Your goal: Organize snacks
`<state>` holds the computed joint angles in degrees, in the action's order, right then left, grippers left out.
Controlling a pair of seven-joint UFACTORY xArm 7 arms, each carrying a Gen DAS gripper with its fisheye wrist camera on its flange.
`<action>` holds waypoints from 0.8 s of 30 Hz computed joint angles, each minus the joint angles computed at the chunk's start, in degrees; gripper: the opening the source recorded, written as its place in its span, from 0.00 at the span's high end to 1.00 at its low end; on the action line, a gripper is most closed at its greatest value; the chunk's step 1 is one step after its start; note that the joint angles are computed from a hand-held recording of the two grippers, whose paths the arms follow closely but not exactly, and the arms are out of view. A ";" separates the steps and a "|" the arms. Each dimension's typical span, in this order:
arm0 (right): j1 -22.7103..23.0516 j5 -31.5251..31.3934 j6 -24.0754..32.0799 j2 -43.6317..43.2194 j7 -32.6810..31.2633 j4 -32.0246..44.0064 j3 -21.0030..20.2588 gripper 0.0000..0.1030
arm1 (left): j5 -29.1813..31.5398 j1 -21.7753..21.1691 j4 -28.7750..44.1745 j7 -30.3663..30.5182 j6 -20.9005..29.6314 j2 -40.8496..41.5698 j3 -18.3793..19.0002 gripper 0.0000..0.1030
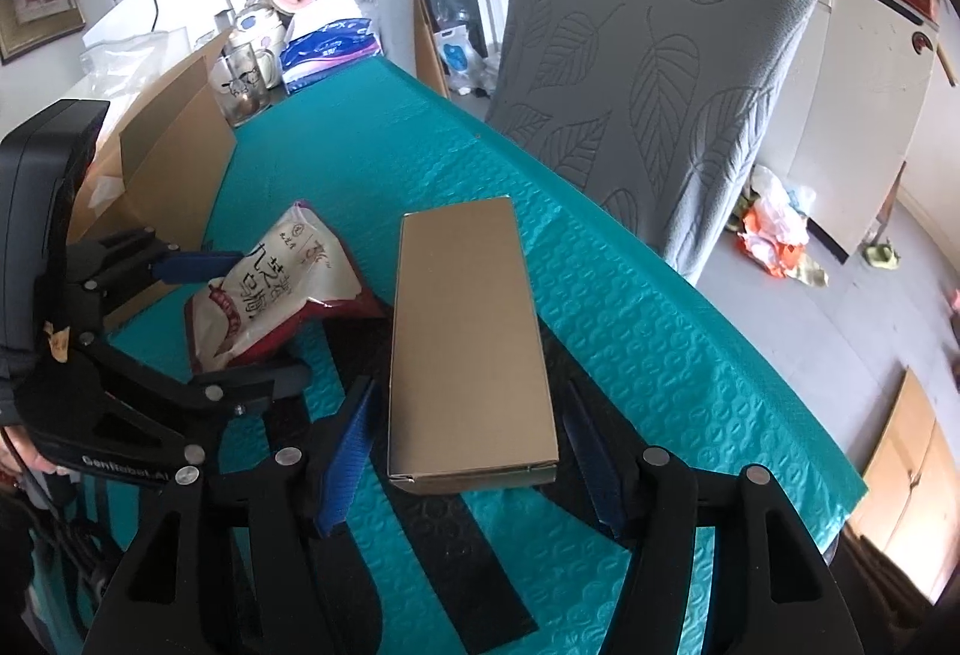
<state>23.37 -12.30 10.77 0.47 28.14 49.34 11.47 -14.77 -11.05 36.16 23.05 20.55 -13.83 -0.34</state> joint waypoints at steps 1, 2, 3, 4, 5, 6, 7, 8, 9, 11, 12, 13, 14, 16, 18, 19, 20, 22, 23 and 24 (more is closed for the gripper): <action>0.07 0.42 -0.18 -0.05 -0.60 -0.17 0.09 0.40 | 1.14 0.75 -0.19 -1.76 0.66 -0.51 -0.66 0.25; 0.22 1.53 0.10 -0.24 -1.67 -0.31 0.27 0.41 | 3.96 1.95 -0.55 -4.12 0.93 -1.10 -1.95 0.30; 0.30 1.59 0.31 -0.50 -1.91 -0.49 0.34 0.43 | 8.19 3.39 -1.75 -6.99 0.40 -2.58 -3.92 0.34; 0.43 1.88 0.71 -0.72 -2.68 -0.55 0.48 0.45 | 10.84 4.01 -2.72 -8.88 0.06 -3.65 -5.03 0.34; 0.63 2.94 0.98 -0.96 -4.23 -0.69 0.65 0.47 | 12.34 4.05 -3.82 -10.23 0.11 -4.92 -5.54 0.34; 0.81 3.62 1.05 -1.24 -5.28 -1.00 0.80 0.48 | 12.15 3.19 -4.88 -10.67 0.71 -6.33 -5.11 0.35; 0.91 3.62 0.96 -1.51 -5.64 -1.33 0.92 0.48 | 11.89 2.44 -5.54 -10.86 1.19 -7.30 -4.58 0.35; 1.12 4.69 0.84 -1.80 -6.88 -1.74 1.02 0.48 | 11.39 1.65 -6.36 -11.00 1.88 -8.51 -4.07 0.35; 1.26 5.49 0.67 -2.18 -7.49 -2.22 1.10 0.49 | 11.21 1.27 -6.81 -11.46 2.29 -9.22 -3.84 0.35; 1.44 6.91 0.10 -3.10 -7.79 -3.29 1.19 0.51 | 11.23 1.24 -8.22 -13.43 3.34 -11.34 -3.92 0.35; 1.61 7.83 0.10 -3.68 -8.45 -3.80 1.22 0.52 | 11.37 1.24 -8.79 -14.41 4.01 -12.32 -4.09 0.35; 1.58 7.63 0.31 -4.20 -8.39 -4.16 1.37 0.52 | 11.42 1.23 -8.94 -14.89 4.45 -12.73 -3.83 0.35; 1.52 7.08 0.53 -4.89 -8.12 -4.71 1.59 0.53 | 11.39 1.26 -9.57 -15.91 5.09 -13.78 -3.92 0.35; 1.41 6.06 0.90 -6.45 -7.73 -6.08 2.03 0.54 | 10.73 0.70 -10.76 -17.31 5.61 -15.34 -3.64 0.35; 2.47 8.35 1.02 -8.29 -10.19 -7.91 1.62 0.54 | 9.34 -0.68 -12.29 -17.56 7.45 -18.12 -2.69 0.35; 3.20 9.97 0.90 -9.21 -11.70 -8.87 1.29 0.54 | 8.61 -1.31 -13.07 -17.46 7.99 -19.55 -2.16 0.35; 4.10 11.85 0.81 -10.25 -13.40 -9.93 0.85 0.54 | 7.60 -1.99 -14.06 -17.64 8.42 -21.19 -1.69 0.35; 4.53 12.90 0.88 -12.38 -14.42 -11.95 1.09 0.54 | 6.54 -2.74 -15.53 -18.32 9.91 -23.61 -1.56 0.35; 4.75 13.27 1.04 -13.46 -14.72 -12.90 1.20 0.54 | 6.56 -2.77 -16.32 -18.93 10.19 -24.65 -2.06 0.35; 5.23 13.93 1.11 -14.52 -15.25 -13.90 1.10 0.54 | 7.14 -2.54 -17.04 -19.68 10.46 -25.77 -2.91 0.35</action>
